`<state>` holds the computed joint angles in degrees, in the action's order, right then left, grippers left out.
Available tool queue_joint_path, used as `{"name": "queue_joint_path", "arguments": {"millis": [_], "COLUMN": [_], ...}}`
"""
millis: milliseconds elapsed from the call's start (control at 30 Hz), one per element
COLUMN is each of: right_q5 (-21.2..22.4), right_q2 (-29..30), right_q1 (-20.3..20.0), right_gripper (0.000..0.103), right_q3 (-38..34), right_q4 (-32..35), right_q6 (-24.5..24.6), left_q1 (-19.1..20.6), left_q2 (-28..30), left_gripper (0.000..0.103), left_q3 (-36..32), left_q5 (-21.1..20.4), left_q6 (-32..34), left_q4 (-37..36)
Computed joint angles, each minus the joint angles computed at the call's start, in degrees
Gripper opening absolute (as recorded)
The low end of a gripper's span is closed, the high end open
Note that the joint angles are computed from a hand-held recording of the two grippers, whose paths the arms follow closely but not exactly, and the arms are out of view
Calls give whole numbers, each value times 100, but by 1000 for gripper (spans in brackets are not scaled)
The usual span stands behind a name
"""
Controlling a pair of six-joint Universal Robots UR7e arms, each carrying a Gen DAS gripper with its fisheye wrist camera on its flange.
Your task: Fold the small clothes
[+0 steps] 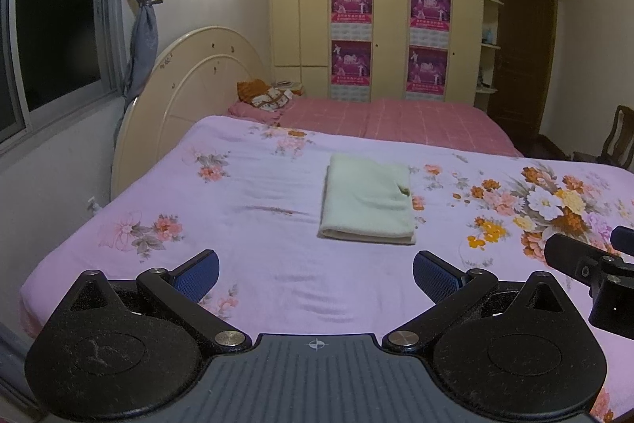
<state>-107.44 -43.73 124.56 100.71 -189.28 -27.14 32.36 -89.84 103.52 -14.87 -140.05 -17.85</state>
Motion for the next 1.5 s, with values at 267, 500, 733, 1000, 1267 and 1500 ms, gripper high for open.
{"name": "queue_joint_path", "arguments": {"millis": [267, 500, 733, 1000, 1267, 1500], "right_q5": [11, 25, 36, 46, 63, 64], "right_q2": [17, 43, 51, 133, 170, 246], "right_q1": [-27, -61, -67, -83, -136, -177], "right_gripper": [94, 94, 94, 94, 94, 94], "right_q3": [-16, -25, -30, -73, -121, -226], "right_q4": [22, 19, 30, 53, 104, 235], "right_q6": [-15, -34, -41, -36, -22, -40], "left_q1": [40, 85, 165, 217, 329, 527], "left_q2": [-12, 20, 41, 33, 4, -221], "left_gripper": [103, 103, 103, 103, 103, 103], "left_q3": [-11, -59, -75, -42, 20, 359], "left_q5": [36, 71, 108, 138, 231, 539], "left_q6": [173, 168, 210, 361, 825, 2325], "left_q4": [-153, -120, -167, -304, -757, -2267]}}
